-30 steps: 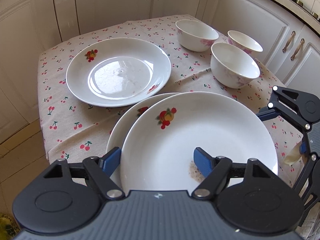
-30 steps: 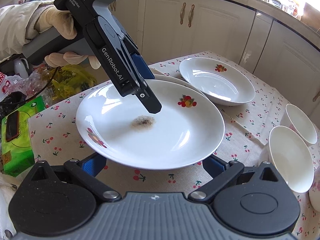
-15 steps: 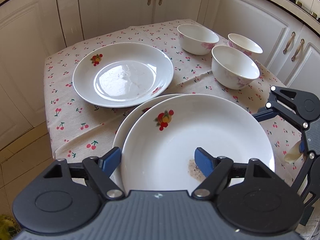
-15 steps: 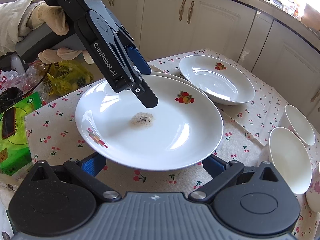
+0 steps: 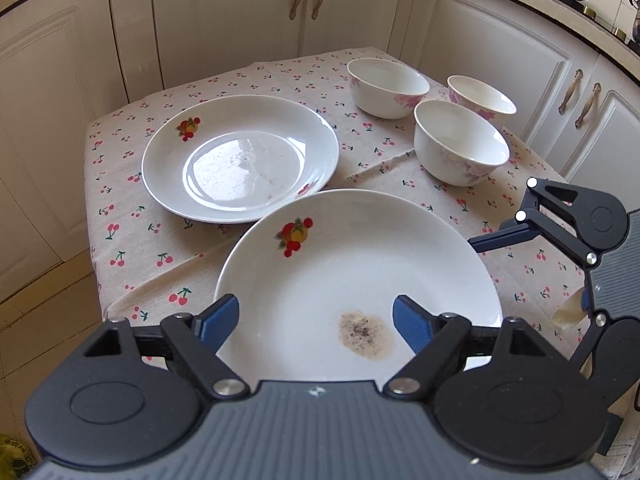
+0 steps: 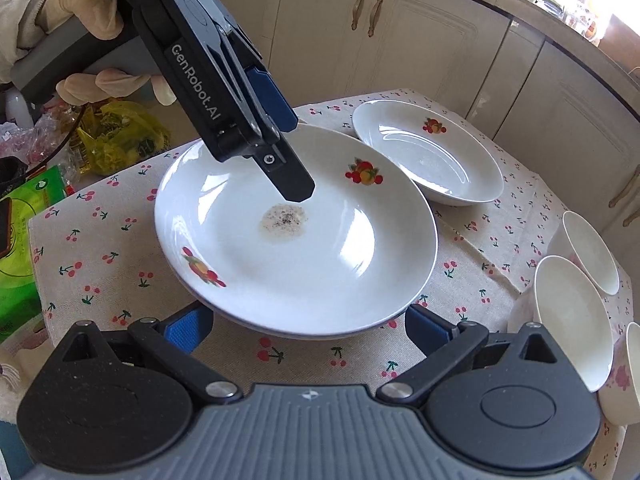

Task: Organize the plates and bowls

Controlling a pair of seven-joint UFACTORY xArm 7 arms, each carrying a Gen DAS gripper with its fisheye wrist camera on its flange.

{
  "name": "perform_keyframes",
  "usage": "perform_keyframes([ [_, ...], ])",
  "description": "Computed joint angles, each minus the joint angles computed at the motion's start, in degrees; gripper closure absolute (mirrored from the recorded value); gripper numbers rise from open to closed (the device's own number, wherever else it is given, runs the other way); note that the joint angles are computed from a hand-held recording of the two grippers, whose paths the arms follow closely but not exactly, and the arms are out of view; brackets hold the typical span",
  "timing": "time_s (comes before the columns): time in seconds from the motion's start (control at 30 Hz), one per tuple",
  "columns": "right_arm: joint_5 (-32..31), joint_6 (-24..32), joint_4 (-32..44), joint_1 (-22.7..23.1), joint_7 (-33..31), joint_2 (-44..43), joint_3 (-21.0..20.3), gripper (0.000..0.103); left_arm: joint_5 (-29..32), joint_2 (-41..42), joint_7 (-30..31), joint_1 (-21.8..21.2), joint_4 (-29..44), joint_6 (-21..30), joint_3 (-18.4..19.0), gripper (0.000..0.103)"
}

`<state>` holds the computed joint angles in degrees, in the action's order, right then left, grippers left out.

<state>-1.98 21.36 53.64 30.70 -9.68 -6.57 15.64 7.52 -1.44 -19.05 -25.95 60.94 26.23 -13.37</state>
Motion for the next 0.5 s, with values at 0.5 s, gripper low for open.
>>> perform_keyframes([
  [0.5,8.25,-4.88,-5.33,1.35,-2.49,-7.49,-2.6,0.0,22.73,-6.56,-27.08,3.54,-4.59,-2.48,-5.61,0.011],
])
